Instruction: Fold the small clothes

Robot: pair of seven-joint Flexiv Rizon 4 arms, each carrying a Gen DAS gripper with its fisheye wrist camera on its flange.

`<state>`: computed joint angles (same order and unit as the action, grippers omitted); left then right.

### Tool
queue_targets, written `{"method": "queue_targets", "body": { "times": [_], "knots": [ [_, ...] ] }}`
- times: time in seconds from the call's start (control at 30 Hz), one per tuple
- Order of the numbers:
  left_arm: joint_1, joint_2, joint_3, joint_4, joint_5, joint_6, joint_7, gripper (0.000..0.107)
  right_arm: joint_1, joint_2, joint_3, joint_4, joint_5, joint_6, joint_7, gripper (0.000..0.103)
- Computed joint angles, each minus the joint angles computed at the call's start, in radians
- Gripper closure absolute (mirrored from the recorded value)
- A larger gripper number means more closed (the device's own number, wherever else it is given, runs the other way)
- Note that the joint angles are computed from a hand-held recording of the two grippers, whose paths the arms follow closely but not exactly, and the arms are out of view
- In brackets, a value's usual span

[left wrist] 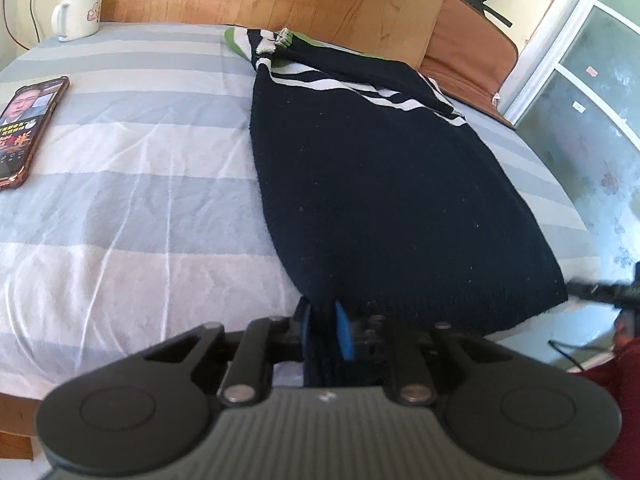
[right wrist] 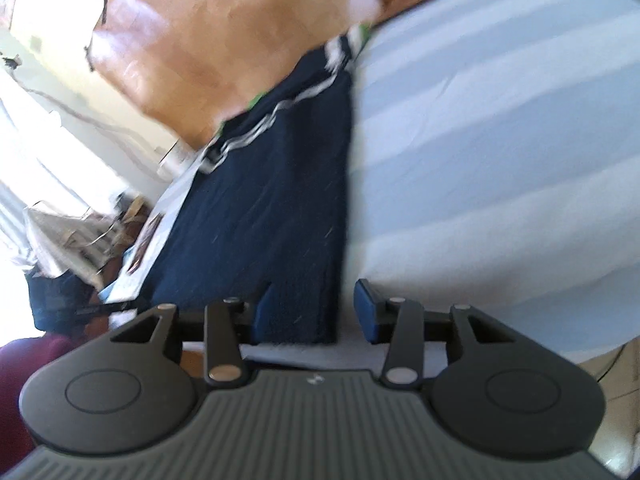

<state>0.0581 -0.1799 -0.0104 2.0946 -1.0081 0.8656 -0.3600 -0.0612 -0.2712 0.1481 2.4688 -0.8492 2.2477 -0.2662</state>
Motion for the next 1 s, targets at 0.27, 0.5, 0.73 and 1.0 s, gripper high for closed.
{"method": "queue_targets", "body": {
  "times": [0.27, 0.5, 0.73, 1.0],
  "knots": [
    [0.047, -0.025, -0.001, -0.063, -0.147, -0.151, -0.075, 0.095, -0.030, -0.087, -0.004, -0.066, -0.091, 0.194, -0.041, 0.093],
    [0.025, -0.115, -0.052, -0.200, -0.331, -0.100, -0.054, 0.095, 0.008, -0.139, -0.054, -0.229, 0.053, 0.275, -0.142, 0.093],
    [-0.061, -0.426, -0.057, -0.629, -0.058, 0.132, -0.470, 0.065, 0.157, -0.287, -0.137, -0.567, 0.411, -0.053, -0.192, 0.077],
    [0.040, -0.357, -0.165, -0.479, 0.020, 0.178, -0.390, 0.051, 0.116, -0.234, -0.068, -0.447, 0.511, -0.091, -0.320, 0.044]
  ]
}}
